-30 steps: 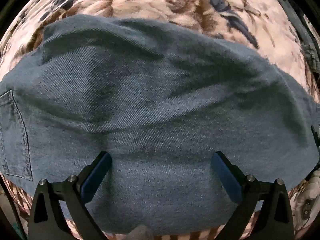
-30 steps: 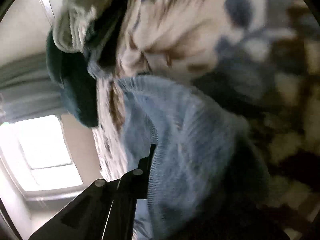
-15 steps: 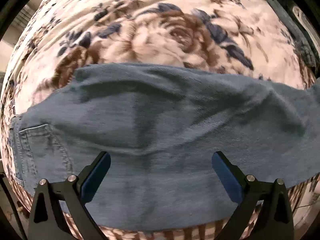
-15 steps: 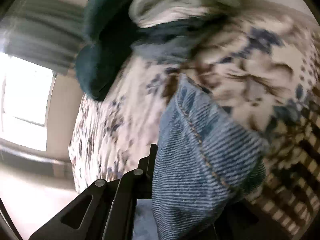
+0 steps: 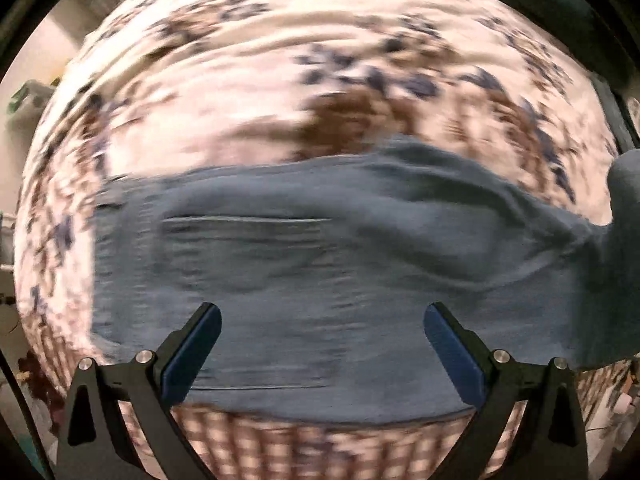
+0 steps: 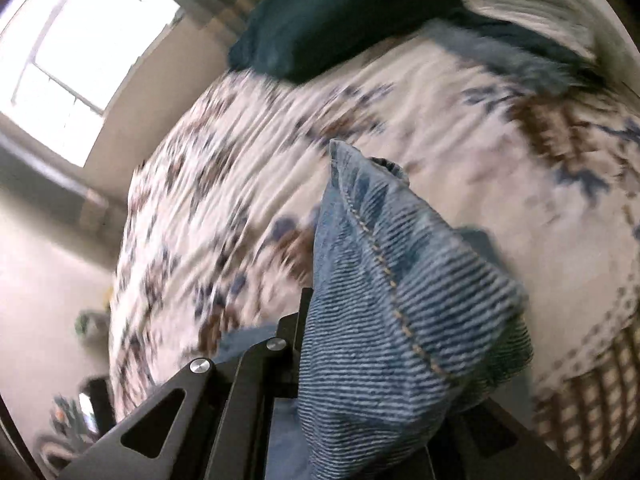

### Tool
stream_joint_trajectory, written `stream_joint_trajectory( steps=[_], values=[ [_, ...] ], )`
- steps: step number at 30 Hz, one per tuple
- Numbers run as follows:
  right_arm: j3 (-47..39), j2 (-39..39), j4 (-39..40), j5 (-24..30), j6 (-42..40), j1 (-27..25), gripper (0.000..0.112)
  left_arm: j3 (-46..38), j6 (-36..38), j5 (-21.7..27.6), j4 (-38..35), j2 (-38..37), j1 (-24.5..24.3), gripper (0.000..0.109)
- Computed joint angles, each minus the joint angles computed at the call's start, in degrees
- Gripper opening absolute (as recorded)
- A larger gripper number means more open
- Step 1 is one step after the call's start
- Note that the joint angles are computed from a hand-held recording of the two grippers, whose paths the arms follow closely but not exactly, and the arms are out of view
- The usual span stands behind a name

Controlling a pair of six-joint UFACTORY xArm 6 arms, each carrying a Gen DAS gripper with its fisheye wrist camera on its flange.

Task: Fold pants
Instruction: 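Lay the cuff over the waistband with the right gripper and release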

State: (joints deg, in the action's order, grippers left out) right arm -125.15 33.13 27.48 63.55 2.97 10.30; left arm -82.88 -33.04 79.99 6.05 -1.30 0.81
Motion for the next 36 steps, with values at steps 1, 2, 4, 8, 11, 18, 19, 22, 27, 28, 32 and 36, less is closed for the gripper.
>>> stream_joint_trajectory(
  steps=[1,2,4,8,11,18,19,22,27,28,32,36],
  values=[
    [2.8,-1.4,-0.9,-1.4,-0.8,1.6,0.005,1.8,0.1,0.3,0.1,-1.9,1.3,0.103],
    [5.2,-2.5,-1.2,-2.4,-1.4,3.0,0.005,3.9,-1.1,0.1,0.4,-3.5,1.3,0.103],
    [10.5,-5.0,-3.6,-4.8,-3.1,7.0,0.005,7.8,-2.2,1.0,0.9,-7.7,2.7,0.103],
    [20.8,-9.2,-12.2,-10.7,-6.8,15.6,0.005,12.4,-3.2,1.9,1.0,-11.9,6.8,0.103],
    [25.4,-10.2,-19.5,-14.1,-7.0,20.3,0.005,16.7,-4.0,2.7,0.5,-15.9,9.1,0.103],
    [33.6,-11.8,-36.3,-19.7,-7.4,28.1,0.006,20.1,-3.7,2.2,-0.7,-18.4,11.4,0.103],
    [33.4,-11.6,-37.4,-18.9,-7.8,28.4,0.013,20.3,-3.6,1.9,-1.2,-18.4,11.6,0.103],
    [30.5,-10.9,-34.2,-13.6,-11.5,28.5,0.031,20.1,-3.4,0.4,-3.2,-17.8,12.0,0.103],
    [17.3,-7.5,-18.0,4.1,-18.6,23.9,0.066,18.5,-1.3,-4.6,-8.3,-16.1,13.3,0.103],
    [14.3,-6.6,-13.2,8.3,-19.7,22.3,0.085,18.1,-0.3,-5.9,-10.3,-15.4,13.3,0.103],
    [8.8,-7.0,-2.8,18.9,-19.3,15.6,0.086,14.8,4.5,-9.4,-18.5,-10.8,12.1,0.103],
    [8.3,-8.2,-8.7,20.6,-12.5,10.6,0.086,11.6,8.2,-10.1,-22.8,-4.0,9.2,0.103]
  ],
)
